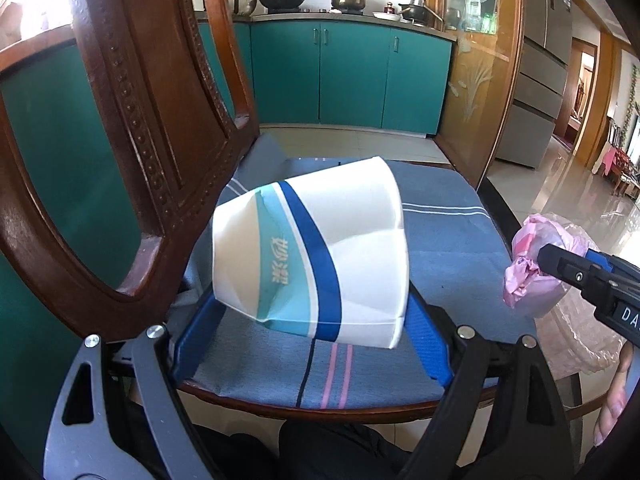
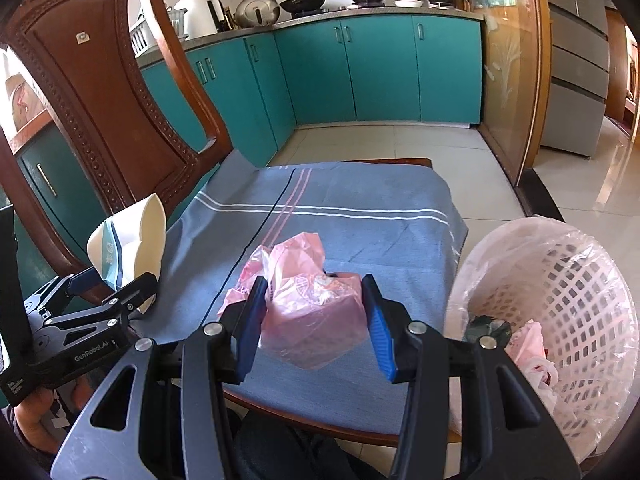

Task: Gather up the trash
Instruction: 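Lift the paper cup with the left tool while the right holds the pink bag, then carry the cup and pink bag over the basket and open both tools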

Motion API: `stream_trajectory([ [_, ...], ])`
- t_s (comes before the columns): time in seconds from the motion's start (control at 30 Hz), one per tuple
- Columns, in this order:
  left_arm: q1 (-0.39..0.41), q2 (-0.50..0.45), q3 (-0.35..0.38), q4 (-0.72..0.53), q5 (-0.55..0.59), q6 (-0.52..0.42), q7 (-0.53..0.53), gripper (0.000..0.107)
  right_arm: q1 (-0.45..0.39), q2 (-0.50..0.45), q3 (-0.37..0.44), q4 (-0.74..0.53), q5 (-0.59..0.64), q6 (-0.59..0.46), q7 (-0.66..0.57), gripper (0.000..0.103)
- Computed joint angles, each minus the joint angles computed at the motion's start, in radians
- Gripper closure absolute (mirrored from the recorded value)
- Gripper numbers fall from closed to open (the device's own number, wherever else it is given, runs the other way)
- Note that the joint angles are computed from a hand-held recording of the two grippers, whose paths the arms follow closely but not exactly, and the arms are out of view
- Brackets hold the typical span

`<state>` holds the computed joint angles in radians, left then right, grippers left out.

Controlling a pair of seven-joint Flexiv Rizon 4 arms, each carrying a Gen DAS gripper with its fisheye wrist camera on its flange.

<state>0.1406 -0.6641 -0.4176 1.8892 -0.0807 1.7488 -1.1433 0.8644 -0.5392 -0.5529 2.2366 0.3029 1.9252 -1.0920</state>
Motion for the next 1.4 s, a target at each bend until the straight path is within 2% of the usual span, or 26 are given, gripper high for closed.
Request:
stream_trajectory([
  [0.2,-0.001,0.005,-0.005,0.002,0.004,-0.002,0.004,0.021,-0.003,0.001,0.002,0.009,0.017,0.021,-0.003,0.056],
  [0.43,0.016,0.024,-0.026,0.026,0.024,0.031,-0.005,0.021,0.036,0.014,-0.049,0.041,0.083,0.055,-0.029,0.056],
  [0.67,0.071,0.042,-0.118,0.043,0.072,0.046,-0.014,0.021,0.089,0.026,-0.133,0.092,0.174,0.085,-0.047,0.056],
  [0.9,0.076,0.024,-0.22,0.034,0.114,0.02,0.028,0.021,0.123,0.031,-0.205,0.177,0.26,0.12,-0.027,0.056],
  [1.07,0.016,-0.006,-0.253,0.013,0.128,-0.001,0.082,0.021,0.092,0.036,-0.191,0.237,0.302,0.159,-0.004,0.056],
  [1.17,-0.038,-0.023,-0.245,-0.006,0.12,-0.02,0.114,0.021,0.066,0.036,-0.173,0.271,0.333,0.186,0.011,0.056],
  [1.33,-0.122,-0.051,-0.235,-0.034,0.089,-0.066,0.17,0.021,-0.013,0.042,-0.103,0.32,0.376,0.238,0.028,0.056],
  [1.4,-0.159,-0.072,-0.227,-0.06,0.069,-0.113,0.205,0.021,-0.043,0.041,-0.076,0.329,0.385,0.249,0.027,0.056],
])
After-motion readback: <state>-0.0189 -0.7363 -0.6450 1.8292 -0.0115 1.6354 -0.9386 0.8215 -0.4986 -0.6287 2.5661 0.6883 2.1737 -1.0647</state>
